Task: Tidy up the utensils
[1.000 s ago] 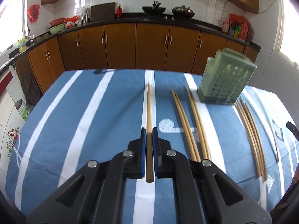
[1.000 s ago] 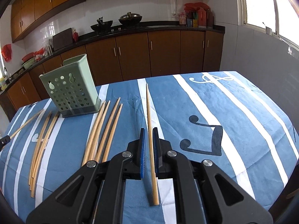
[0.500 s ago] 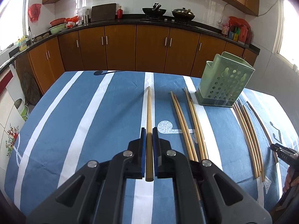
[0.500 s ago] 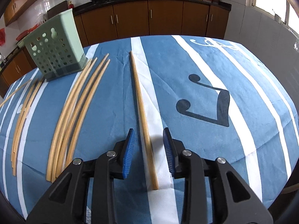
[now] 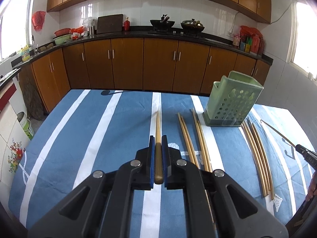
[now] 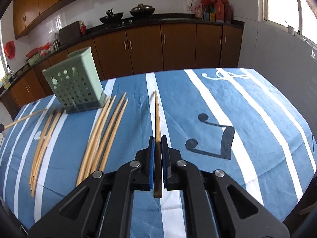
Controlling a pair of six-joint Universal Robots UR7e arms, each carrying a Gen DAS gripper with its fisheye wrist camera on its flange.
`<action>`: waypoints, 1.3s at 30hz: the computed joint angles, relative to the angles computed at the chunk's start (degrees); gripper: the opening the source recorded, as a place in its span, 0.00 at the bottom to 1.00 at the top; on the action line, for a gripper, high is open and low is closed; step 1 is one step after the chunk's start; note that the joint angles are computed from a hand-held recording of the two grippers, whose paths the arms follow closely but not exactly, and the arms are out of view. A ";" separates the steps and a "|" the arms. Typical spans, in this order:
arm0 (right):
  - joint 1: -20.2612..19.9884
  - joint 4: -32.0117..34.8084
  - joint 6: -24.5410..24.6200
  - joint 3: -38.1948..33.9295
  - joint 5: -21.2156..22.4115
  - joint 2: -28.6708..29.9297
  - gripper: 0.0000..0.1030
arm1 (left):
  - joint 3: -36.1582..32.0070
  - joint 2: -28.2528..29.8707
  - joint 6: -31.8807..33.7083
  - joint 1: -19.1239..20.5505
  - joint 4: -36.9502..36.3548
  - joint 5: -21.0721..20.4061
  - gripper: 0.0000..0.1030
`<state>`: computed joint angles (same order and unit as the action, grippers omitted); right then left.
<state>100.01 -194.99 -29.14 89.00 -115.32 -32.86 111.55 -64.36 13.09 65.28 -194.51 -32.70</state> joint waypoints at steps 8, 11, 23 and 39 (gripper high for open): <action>1.34 -6.23 -0.65 0.71 4.48 -1.38 0.07 | -0.10 -0.10 4.59 -1.92 -6.74 -0.11 0.07; 1.69 -7.68 -0.68 0.98 5.74 -1.75 0.07 | 0.03 -0.27 6.38 -2.78 -9.47 -0.50 0.07; 3.36 -7.49 -1.86 -1.91 7.33 -1.50 0.07 | -1.96 -0.49 10.61 -4.66 -12.69 -0.53 0.07; 7.25 -2.27 4.52 -17.16 21.04 1.28 0.07 | -22.57 7.31 22.90 -9.43 -21.40 -10.18 0.07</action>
<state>107.26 -197.27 -24.62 71.84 -94.28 -31.57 88.98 -57.04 35.98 55.86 -215.90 -42.87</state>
